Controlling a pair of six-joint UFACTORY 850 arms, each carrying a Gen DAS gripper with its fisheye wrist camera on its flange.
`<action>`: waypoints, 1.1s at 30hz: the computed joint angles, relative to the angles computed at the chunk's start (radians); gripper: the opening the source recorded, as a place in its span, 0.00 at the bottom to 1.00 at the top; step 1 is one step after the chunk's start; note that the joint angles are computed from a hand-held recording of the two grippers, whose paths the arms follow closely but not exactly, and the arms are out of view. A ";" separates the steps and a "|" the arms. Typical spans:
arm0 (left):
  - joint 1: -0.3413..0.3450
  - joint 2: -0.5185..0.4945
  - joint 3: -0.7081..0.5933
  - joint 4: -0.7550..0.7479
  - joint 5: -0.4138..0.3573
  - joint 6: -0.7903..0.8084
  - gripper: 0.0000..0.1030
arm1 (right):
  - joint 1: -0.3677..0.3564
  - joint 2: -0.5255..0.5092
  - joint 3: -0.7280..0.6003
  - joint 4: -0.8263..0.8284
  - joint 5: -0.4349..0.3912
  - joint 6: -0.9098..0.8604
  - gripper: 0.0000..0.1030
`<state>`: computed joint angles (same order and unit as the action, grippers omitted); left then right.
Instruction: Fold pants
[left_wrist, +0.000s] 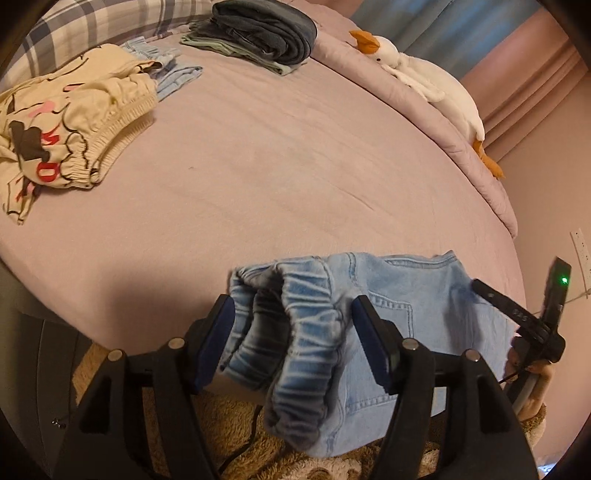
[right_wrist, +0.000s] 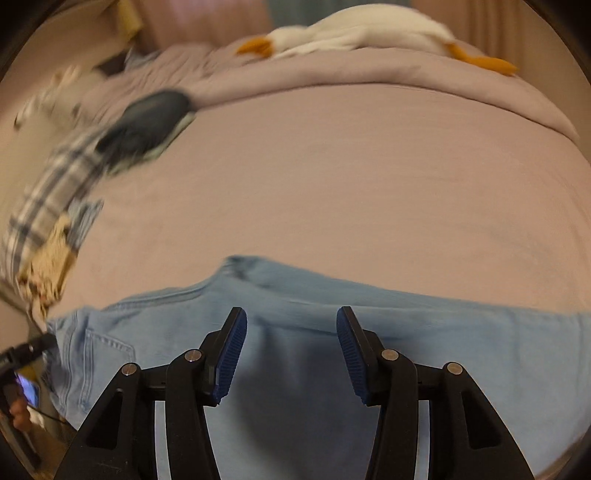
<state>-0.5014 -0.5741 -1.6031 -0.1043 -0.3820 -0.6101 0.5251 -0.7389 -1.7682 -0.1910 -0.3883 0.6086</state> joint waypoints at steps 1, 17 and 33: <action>0.001 -0.007 -0.010 0.003 -0.003 0.001 0.64 | 0.004 -0.025 -0.037 0.023 -0.026 -0.032 0.56; 0.009 -0.069 -0.065 0.094 0.018 -0.012 0.44 | 0.007 -0.288 -0.447 0.123 -0.283 -0.260 0.70; -0.010 -0.052 -0.022 0.340 0.049 -0.250 0.37 | -0.003 -0.358 -0.583 0.148 -0.261 -0.252 0.01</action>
<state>-0.5117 -0.6263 -1.6256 0.2357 -0.3330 -0.8604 0.5226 -1.0965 -2.3513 -0.0435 -0.6495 0.3571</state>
